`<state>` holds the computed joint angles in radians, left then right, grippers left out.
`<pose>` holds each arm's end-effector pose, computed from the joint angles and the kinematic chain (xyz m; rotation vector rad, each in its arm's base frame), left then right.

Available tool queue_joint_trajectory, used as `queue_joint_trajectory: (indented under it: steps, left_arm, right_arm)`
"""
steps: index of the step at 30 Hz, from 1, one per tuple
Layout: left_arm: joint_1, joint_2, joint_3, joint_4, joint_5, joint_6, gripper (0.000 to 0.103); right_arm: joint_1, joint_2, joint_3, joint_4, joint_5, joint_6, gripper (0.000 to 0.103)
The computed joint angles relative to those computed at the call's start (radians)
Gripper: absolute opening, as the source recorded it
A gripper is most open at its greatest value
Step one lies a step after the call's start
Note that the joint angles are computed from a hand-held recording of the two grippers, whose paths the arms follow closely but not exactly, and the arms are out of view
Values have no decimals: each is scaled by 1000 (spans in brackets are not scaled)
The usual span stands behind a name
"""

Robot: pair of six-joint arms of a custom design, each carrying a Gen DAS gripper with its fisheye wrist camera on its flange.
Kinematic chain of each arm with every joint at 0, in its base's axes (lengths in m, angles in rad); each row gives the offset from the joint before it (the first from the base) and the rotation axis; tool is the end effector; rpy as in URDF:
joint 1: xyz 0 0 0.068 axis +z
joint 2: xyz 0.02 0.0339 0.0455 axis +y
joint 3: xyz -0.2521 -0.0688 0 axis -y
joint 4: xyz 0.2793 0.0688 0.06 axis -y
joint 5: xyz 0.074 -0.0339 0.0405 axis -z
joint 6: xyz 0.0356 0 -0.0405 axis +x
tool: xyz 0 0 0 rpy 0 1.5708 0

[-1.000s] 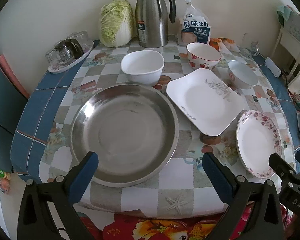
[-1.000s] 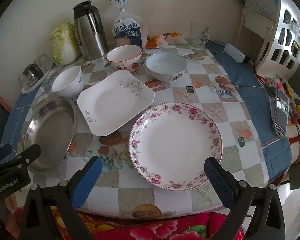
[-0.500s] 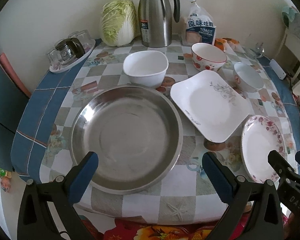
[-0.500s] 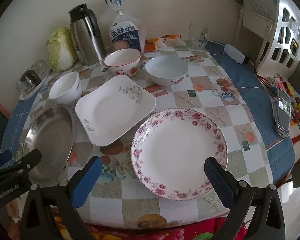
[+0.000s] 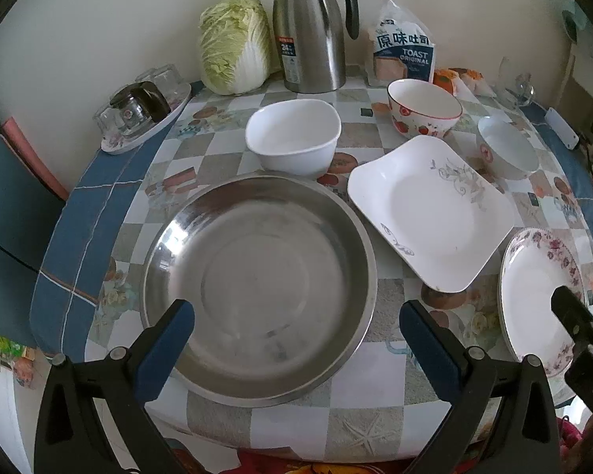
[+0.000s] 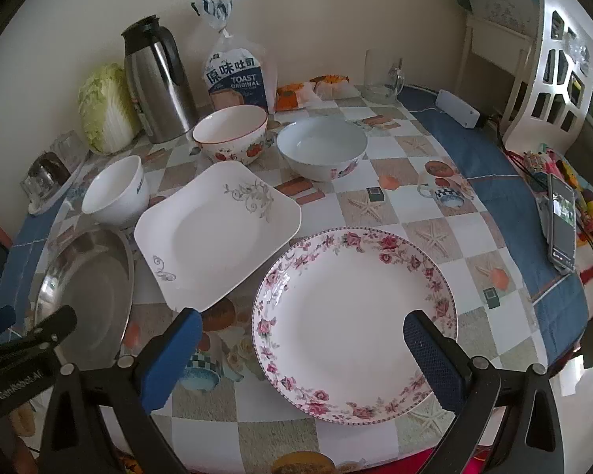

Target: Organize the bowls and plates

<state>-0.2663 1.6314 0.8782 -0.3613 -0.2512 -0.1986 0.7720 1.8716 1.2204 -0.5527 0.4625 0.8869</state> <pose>0.3186 -0.0777 0.1205 0.0120 2.6372 0.1829 0.2914 0.2615 0.1339 0.2585 2.5476 -0.0567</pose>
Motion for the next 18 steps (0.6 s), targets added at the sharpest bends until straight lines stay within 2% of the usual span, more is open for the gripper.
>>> queue_joint_trajectory:
  steps: [18]
  left_arm:
    - [11,-7,-10,14,-2,-18,103]
  right_arm:
    - [23,-4,4,6,43,-14,103]
